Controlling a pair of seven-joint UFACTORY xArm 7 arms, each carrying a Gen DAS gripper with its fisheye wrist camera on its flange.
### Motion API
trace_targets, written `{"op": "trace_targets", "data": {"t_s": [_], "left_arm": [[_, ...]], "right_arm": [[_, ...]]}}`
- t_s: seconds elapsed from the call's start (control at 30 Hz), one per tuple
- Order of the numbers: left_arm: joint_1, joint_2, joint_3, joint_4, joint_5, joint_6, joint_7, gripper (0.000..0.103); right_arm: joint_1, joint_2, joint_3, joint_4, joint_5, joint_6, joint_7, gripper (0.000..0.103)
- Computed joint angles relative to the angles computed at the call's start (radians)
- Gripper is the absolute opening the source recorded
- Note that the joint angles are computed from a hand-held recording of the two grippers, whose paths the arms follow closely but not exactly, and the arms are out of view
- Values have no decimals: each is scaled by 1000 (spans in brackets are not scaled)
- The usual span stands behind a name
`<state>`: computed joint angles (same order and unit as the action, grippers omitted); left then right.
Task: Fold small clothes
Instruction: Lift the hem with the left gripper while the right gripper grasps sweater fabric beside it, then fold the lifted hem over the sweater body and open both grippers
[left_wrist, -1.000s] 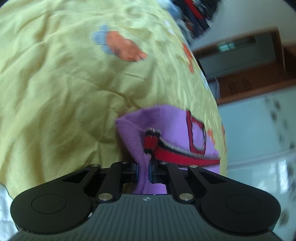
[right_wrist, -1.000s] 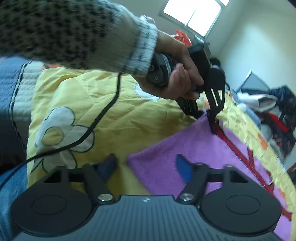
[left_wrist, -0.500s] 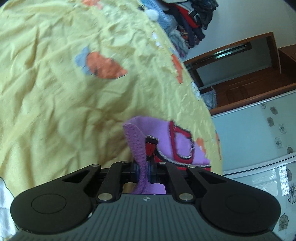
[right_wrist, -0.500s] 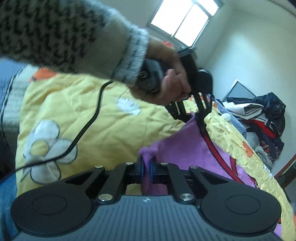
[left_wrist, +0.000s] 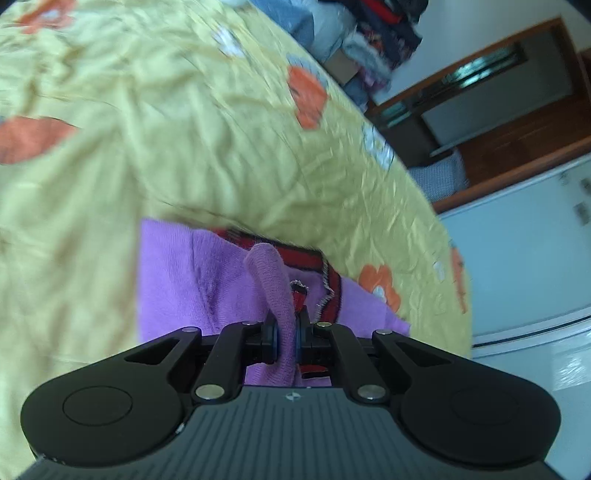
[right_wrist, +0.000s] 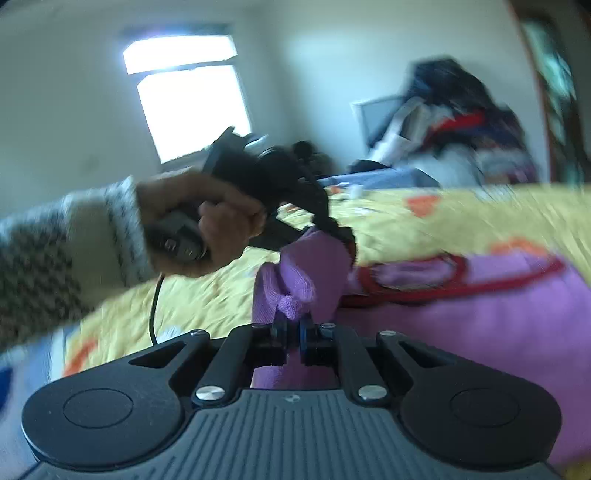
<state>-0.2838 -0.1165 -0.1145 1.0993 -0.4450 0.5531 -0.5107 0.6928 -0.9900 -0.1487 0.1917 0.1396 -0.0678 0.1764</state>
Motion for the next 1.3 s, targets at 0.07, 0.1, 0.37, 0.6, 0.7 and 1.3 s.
{"op": "trace_targets", "data": {"t_s": [0.07, 0.1, 0.37, 0.6, 0.7, 1.3], "left_arm": [[-11, 91, -37, 89, 101, 11, -95, 7], [-22, 128, -48, 124, 131, 14, -121, 7], [-158, 407, -66, 461, 395, 115, -301, 7], [-272, 604, -48, 742, 483, 217, -349, 7], [-315, 668, -31, 838, 509, 262, -354, 7], [-390, 750, 18, 974, 549, 295, -346, 81]], "right_arm": [[-20, -64, -84, -35, 13, 18, -22, 6], [-29, -99, -121, -53, 21, 24, -37, 6], [-215, -295, -279, -144, 107, 143, -164, 5], [-449, -409, -302, -186, 157, 289, -276, 5], [-528, -414, -274, -196, 163, 320, -321, 5], [-733, -335, -137, -129, 169, 573, -360, 19]]}}
